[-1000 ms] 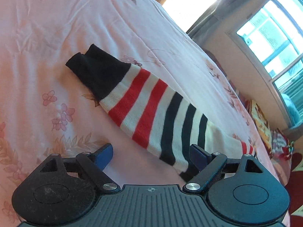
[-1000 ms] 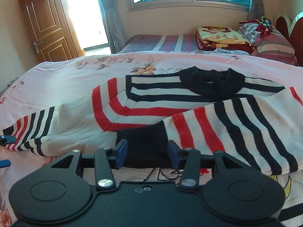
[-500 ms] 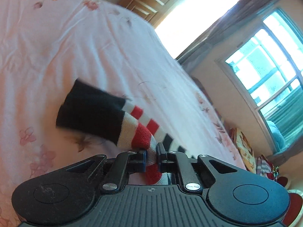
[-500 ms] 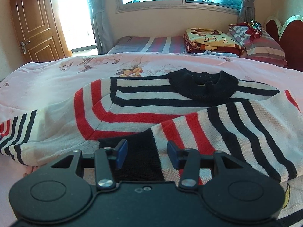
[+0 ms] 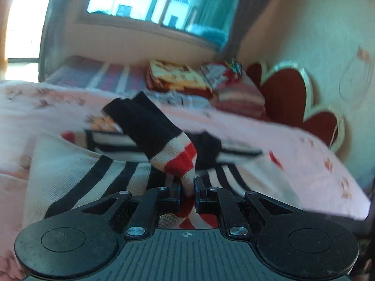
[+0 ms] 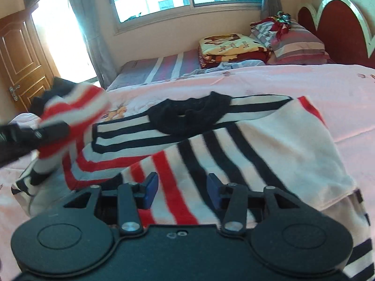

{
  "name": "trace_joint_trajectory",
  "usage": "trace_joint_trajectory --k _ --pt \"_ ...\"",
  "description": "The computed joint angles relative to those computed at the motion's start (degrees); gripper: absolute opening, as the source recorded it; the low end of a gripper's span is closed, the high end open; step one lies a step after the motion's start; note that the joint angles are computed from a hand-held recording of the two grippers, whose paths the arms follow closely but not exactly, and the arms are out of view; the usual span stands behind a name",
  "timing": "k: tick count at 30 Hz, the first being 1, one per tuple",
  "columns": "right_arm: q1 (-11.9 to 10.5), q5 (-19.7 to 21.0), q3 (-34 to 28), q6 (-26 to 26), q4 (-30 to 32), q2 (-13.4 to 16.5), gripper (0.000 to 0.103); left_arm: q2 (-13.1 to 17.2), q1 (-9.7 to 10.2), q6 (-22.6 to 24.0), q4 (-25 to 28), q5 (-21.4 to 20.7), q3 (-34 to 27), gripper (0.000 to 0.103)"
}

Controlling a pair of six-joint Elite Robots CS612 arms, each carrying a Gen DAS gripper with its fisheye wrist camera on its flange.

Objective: Fold small clothes
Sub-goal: 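Grasp the cuff with the left gripper, fold sleeve across chest, release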

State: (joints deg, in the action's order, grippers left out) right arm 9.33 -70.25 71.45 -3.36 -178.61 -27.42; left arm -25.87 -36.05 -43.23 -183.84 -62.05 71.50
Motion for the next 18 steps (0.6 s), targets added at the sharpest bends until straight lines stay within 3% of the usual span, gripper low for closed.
trace_joint_trajectory --k 2,3,6,8,9,10,12,14,18 --pt "-1.07 -0.63 0.46 0.71 0.61 -0.26 0.045 0.67 -0.55 0.50 8.79 -3.16 -2.93 0.011" --pt "-1.58 -0.87 0.77 1.38 0.90 -0.42 0.046 0.73 -1.07 0.79 10.67 -1.84 -3.57 0.011" --pt "-2.96 0.24 1.49 3.26 1.59 -0.71 0.049 -0.47 -2.30 1.82 8.19 0.98 -1.58 0.012" --pt "-3.50 1.20 1.52 4.60 2.08 -0.70 0.051 -2.52 -2.66 0.07 6.19 2.54 1.68 0.016" --pt "-3.71 2.30 1.38 5.44 2.64 -0.67 0.051 -3.73 -3.14 -1.18 4.77 4.11 3.80 0.028" --pt "-3.97 4.08 1.23 6.36 3.15 -0.64 0.052 -4.50 -3.51 -1.61 3.32 6.05 5.48 0.053" --pt "-3.87 5.60 1.07 6.23 3.05 -0.59 0.058 -5.58 -4.12 -2.41 2.25 11.80 7.91 0.076" --pt "-3.41 6.79 0.87 4.95 3.08 -0.63 0.063 -6.90 -4.14 -5.11 3.63 15.90 10.41 0.076" --pt "-1.58 7.52 -1.18 2.81 5.01 0.05 0.064 -9.31 -2.82 -17.84 15.65 18.23 13.74 0.076"
